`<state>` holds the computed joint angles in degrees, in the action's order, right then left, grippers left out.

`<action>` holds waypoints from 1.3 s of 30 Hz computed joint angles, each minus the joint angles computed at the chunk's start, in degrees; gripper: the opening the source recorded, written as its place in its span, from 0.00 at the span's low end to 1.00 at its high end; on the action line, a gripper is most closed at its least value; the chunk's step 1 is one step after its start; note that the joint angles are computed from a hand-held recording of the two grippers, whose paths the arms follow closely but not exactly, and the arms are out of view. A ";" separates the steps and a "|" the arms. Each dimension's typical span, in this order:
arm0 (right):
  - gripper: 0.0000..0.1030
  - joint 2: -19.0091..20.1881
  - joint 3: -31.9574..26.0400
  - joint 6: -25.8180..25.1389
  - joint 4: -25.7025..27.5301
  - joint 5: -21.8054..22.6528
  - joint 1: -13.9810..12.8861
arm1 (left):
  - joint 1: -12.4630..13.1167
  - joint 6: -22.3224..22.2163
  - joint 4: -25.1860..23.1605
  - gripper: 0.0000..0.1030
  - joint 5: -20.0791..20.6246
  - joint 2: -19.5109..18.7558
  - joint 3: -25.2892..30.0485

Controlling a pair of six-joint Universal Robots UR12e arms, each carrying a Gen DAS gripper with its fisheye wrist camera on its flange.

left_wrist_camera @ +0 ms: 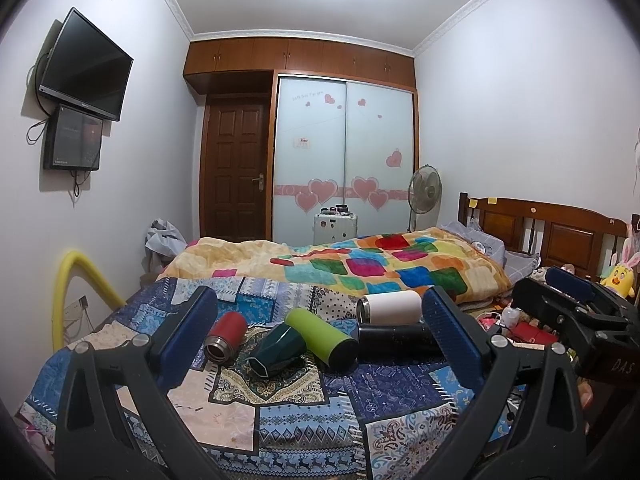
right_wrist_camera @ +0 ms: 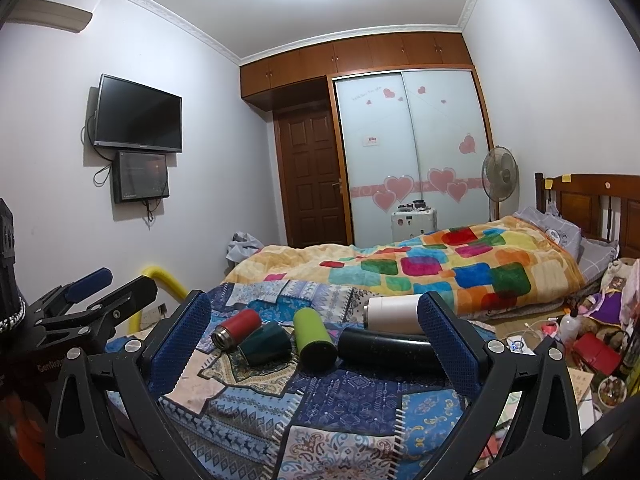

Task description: Flip cup upright

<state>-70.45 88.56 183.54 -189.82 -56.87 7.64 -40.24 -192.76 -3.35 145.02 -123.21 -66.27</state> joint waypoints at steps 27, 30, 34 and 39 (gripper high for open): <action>1.00 6.64 -7.13 -5.84 13.68 -5.22 1.34 | 10.20 -11.94 -33.88 0.90 -18.01 -0.55 3.62; 1.00 7.41 -8.08 -6.92 15.70 -5.93 1.50 | 12.34 -11.78 -39.73 0.85 -21.47 -1.85 5.62; 1.00 8.75 -9.72 -8.05 18.14 -6.43 1.76 | 14.84 -10.81 -44.30 0.85 -27.18 -3.22 7.37; 1.00 10.08 -11.35 -8.14 20.42 -5.93 1.88 | 16.45 -10.39 -48.40 0.85 -32.15 -4.45 9.17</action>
<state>-60.38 77.21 175.40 -169.40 -62.80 9.52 -23.79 -203.15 -51.76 112.87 -127.66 -57.10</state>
